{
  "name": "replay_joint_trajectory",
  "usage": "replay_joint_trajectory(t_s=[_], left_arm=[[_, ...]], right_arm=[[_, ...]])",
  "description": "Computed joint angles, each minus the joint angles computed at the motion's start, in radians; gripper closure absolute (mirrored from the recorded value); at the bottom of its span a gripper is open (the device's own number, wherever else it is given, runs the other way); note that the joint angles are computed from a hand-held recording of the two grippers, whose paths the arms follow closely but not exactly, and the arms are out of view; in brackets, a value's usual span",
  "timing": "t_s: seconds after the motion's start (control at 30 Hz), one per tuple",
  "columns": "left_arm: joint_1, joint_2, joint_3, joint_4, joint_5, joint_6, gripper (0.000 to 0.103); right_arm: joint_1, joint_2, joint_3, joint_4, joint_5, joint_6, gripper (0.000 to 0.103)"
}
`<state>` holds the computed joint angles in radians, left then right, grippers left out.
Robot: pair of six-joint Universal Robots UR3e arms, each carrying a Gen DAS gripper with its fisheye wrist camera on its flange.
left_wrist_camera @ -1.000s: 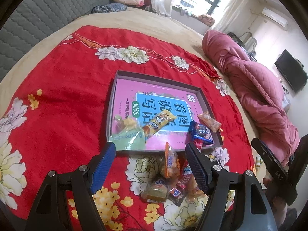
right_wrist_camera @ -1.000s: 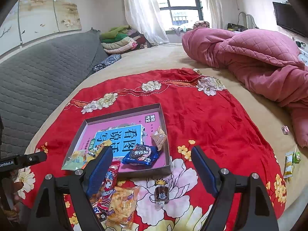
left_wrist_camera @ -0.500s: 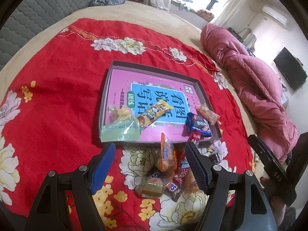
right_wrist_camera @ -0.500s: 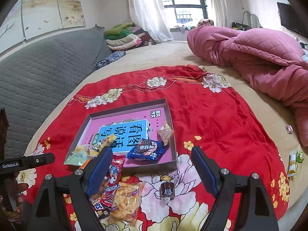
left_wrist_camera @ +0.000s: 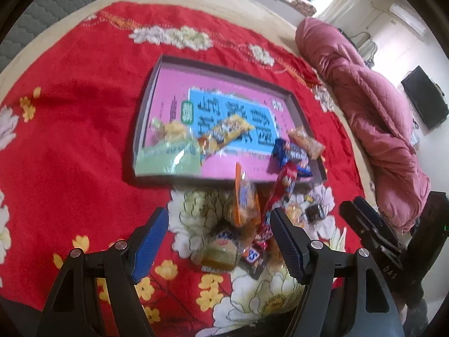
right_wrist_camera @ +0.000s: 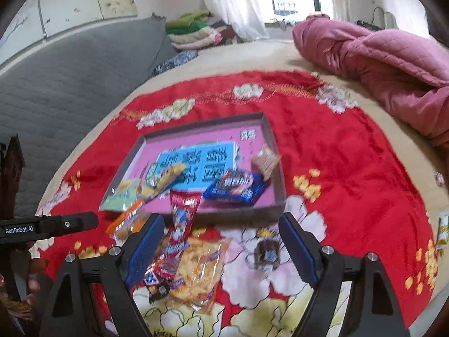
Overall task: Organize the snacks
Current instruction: 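Grasp a clear puffed-snack bag with right tool while left grasps a green cake pack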
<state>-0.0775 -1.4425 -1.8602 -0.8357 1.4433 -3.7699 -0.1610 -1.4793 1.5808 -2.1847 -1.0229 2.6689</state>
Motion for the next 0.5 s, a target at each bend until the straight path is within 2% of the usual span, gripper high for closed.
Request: replay_joint_trajectory(t_s=[0.5], left_arm=[[-0.051,-0.048,-0.051,-0.010,-0.030,-0.010,0.027]], right_arm=[[0.045,-0.021,0.080,0.061,-0.066,-0.056,0.020]])
